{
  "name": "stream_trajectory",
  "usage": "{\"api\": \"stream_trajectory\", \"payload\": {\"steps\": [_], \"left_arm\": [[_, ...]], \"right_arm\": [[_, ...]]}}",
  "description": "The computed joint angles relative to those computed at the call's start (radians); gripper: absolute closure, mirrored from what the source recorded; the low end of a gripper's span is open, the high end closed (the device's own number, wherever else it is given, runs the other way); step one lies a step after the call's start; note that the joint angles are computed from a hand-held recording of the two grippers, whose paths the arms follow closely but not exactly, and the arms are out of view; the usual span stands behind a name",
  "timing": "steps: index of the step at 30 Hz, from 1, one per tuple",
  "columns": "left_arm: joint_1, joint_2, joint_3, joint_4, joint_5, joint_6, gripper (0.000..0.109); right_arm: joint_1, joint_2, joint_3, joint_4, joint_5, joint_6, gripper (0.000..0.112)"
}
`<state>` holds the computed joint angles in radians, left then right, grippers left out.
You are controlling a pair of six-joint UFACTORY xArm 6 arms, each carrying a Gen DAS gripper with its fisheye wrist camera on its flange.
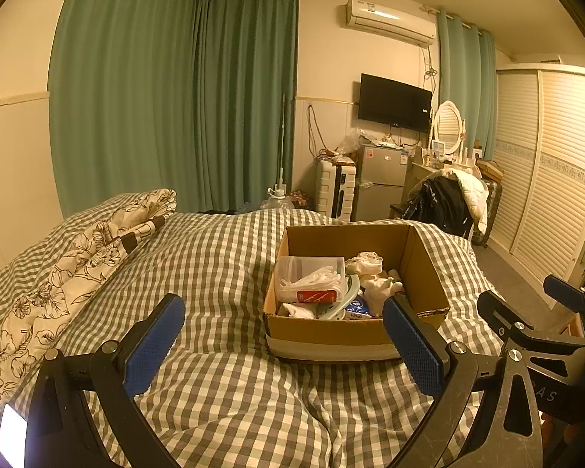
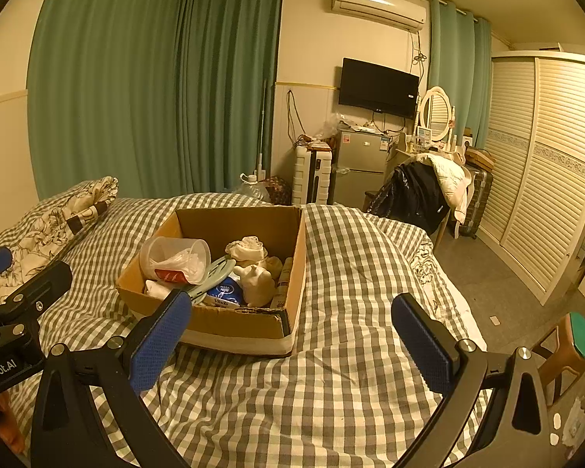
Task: Organize objects
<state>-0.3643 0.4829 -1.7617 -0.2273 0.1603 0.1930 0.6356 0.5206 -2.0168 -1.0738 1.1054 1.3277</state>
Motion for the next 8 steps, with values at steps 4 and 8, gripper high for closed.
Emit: {"api": "stream_trajectory", "payload": {"steps": [4, 8], "left_arm": [[0.002, -0.006, 0.011, -0.007, -0.006, 0.007, 0.006], [0.003, -0.008, 0.015, -0.014, -0.007, 0.017, 0.006]], "right_arm": [[0.000, 0.004, -0.006, 0.001, 0.001, -0.003, 0.010], [0.001, 0.006, -0.007, 0.003, 0.000, -0.003, 0.010]]}}
